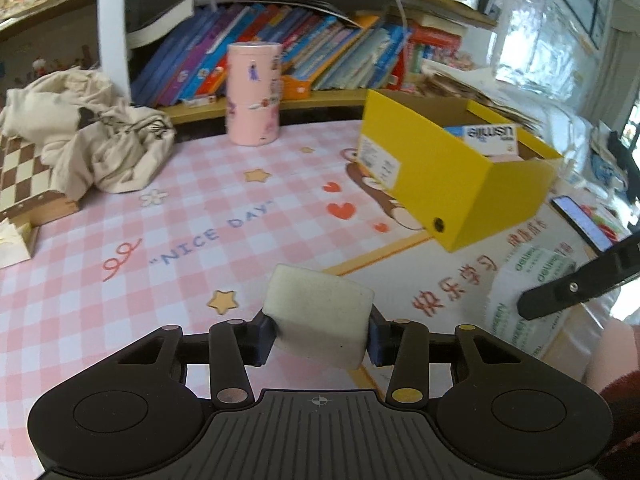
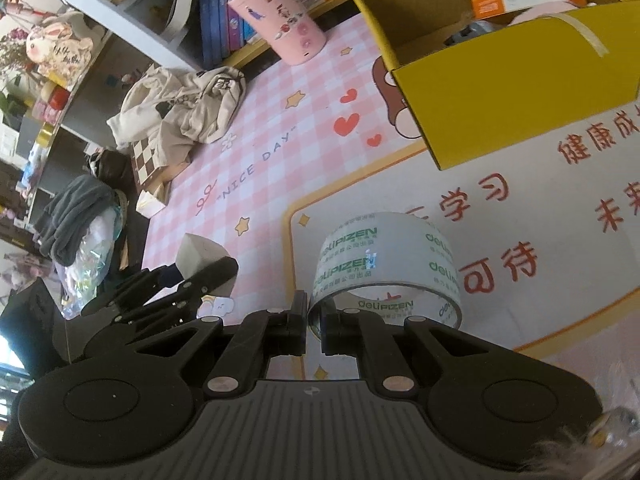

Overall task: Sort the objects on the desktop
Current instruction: 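Carry the tape roll and sponge with both grippers over the yellow box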

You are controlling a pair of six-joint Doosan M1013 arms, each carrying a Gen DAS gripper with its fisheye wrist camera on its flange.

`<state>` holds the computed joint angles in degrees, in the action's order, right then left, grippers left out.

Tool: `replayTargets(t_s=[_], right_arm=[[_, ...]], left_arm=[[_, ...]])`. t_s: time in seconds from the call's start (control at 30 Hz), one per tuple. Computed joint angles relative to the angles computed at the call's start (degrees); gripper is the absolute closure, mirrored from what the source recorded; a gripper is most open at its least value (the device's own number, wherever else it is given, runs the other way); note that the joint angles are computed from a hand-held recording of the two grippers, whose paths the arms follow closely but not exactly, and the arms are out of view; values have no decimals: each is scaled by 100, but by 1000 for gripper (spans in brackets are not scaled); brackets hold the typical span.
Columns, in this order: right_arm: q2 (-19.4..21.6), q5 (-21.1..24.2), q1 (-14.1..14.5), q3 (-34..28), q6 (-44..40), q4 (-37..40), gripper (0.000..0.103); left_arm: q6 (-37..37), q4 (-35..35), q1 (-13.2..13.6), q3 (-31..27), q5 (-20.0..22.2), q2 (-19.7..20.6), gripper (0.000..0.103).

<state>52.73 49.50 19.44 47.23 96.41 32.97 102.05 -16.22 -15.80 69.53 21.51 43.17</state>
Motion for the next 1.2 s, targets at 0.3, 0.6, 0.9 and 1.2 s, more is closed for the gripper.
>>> replayTargets(t_s=[0.3, 0.6, 0.9, 1.2], right_arm=[[-257, -404, -24, 504, 157, 25, 97], [-502, -794, -125, 924, 273, -64, 97], [-656, -953, -267, 1198, 175, 39, 97], [-753, -994, -435, 1350, 4, 204, 97]], left_arm=[[713, -545, -49, -36, 55, -2, 61], [1150, -931, -142, -65, 57, -35, 61], [1036, -818, -265, -222, 46, 6, 61], [1048, -827, -407, -494, 188, 107, 61]])
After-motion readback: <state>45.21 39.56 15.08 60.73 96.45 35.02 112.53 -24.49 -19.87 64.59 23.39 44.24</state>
